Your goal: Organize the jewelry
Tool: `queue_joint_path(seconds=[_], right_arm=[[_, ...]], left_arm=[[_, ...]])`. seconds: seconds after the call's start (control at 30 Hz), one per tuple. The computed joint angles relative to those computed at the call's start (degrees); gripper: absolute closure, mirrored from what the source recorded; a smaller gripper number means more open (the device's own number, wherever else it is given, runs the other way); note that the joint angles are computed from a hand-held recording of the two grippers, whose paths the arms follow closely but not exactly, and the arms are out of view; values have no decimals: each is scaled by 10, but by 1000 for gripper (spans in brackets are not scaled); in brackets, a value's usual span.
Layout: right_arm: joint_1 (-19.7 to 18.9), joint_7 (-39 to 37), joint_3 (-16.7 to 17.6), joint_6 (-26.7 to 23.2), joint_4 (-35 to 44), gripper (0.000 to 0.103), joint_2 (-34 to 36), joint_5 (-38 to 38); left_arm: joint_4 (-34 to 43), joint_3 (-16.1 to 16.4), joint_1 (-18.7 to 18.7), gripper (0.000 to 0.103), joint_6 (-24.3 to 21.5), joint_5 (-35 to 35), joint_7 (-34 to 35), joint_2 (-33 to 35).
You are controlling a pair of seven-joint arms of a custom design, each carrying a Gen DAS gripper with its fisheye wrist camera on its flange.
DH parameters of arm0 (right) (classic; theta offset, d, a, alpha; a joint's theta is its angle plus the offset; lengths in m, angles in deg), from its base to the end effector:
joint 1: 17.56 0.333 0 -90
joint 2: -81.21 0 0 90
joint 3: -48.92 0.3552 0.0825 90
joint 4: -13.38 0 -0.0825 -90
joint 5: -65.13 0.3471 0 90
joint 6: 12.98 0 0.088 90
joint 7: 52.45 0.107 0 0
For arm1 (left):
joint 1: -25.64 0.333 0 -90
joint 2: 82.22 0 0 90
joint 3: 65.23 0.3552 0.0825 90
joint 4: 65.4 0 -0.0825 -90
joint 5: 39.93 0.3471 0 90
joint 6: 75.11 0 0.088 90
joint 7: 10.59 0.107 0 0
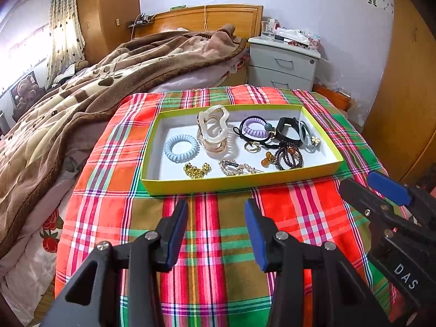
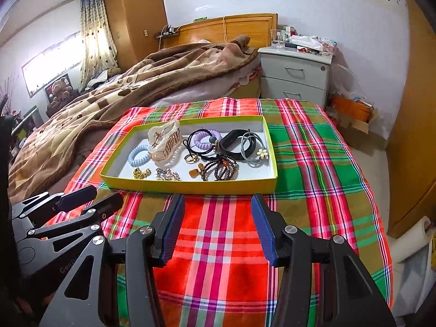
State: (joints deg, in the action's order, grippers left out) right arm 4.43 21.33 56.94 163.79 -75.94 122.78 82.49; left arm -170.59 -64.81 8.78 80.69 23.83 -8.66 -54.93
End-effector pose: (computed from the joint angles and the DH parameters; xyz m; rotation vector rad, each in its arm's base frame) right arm 0.6745 0.3275 0.3663 -1.9926 1.2687 -0.4005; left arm 0.6210 -0.2179 0.3588 -2.0092 1.4853 -0.5582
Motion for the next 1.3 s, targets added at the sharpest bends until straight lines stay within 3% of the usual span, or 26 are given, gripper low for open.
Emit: queue_joint_path(seconds=[1.3], right_arm=[[3,3,-3,-2,5,52,4,1]], left_arm=[[-3,4,0,58,7,-27,16,3]])
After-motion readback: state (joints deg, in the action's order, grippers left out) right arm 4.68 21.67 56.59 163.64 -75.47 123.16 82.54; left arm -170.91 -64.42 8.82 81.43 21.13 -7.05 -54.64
